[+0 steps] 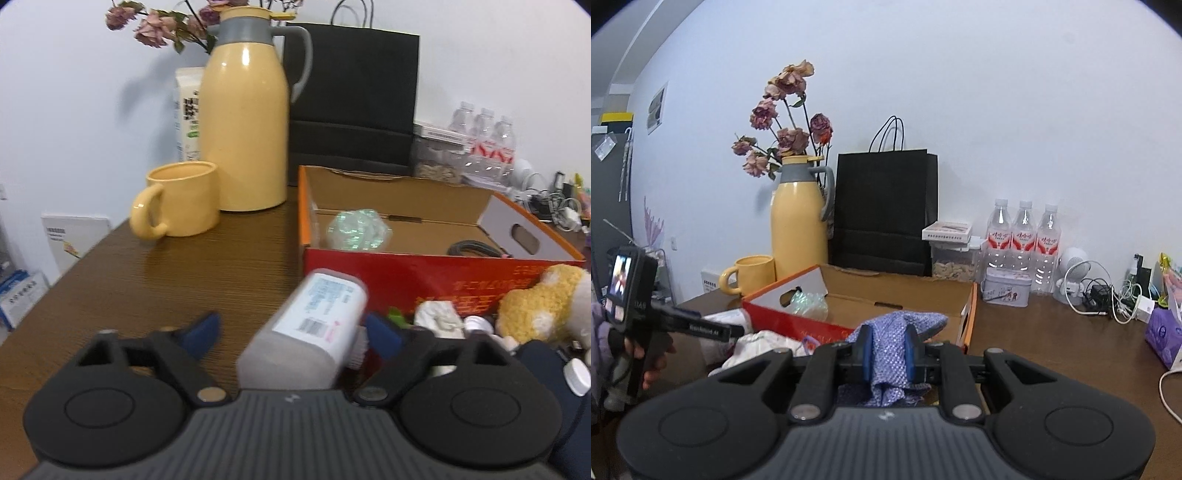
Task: Organize objects
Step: 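Grasp the purple cloth bag with the right gripper while the left grasps the white container, then carry the cloth bag and white container into the box and open both grippers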
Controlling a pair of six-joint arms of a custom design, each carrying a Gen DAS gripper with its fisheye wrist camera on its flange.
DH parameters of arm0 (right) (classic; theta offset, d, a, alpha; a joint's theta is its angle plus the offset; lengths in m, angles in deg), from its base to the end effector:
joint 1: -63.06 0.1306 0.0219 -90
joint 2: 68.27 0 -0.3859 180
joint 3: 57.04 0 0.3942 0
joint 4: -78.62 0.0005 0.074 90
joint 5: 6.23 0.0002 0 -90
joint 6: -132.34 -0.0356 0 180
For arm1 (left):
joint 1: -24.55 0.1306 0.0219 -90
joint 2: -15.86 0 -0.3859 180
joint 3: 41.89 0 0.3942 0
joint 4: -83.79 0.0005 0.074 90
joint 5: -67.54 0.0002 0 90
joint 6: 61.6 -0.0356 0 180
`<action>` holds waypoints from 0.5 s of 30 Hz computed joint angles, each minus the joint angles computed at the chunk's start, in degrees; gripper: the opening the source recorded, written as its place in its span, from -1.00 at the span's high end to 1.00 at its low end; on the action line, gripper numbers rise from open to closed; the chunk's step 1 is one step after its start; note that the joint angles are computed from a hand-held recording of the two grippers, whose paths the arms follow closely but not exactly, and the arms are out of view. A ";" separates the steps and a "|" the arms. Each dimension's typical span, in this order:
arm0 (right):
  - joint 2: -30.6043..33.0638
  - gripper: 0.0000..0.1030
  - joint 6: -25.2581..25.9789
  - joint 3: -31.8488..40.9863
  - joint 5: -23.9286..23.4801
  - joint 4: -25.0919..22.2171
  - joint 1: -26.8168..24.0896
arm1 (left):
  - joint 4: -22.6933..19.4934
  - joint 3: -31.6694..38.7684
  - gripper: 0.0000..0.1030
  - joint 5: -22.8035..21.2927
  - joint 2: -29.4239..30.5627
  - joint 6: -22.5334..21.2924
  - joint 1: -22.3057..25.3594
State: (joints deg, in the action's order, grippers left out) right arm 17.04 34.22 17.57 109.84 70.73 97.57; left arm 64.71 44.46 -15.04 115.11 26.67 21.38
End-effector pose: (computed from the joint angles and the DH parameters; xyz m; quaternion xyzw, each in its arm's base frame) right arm 0.4031 0.2576 0.4080 -0.0524 0.8003 0.0361 0.5963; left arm 0.5596 -0.0361 0.3654 0.0687 0.8706 -0.0627 0.4832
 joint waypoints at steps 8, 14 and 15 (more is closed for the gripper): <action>3.82 0.69 1.47 4.28 -1.77 0.52 -0.94 | 1.30 -1.57 0.14 3.37 -1.50 2.85 1.13; 6.39 0.69 1.37 6.71 -3.37 0.32 -2.04 | 7.18 -3.40 0.14 3.89 -4.99 5.65 1.34; 7.12 0.69 1.48 7.46 -3.56 0.34 -2.31 | 7.78 -2.94 0.14 4.10 -5.13 5.99 1.10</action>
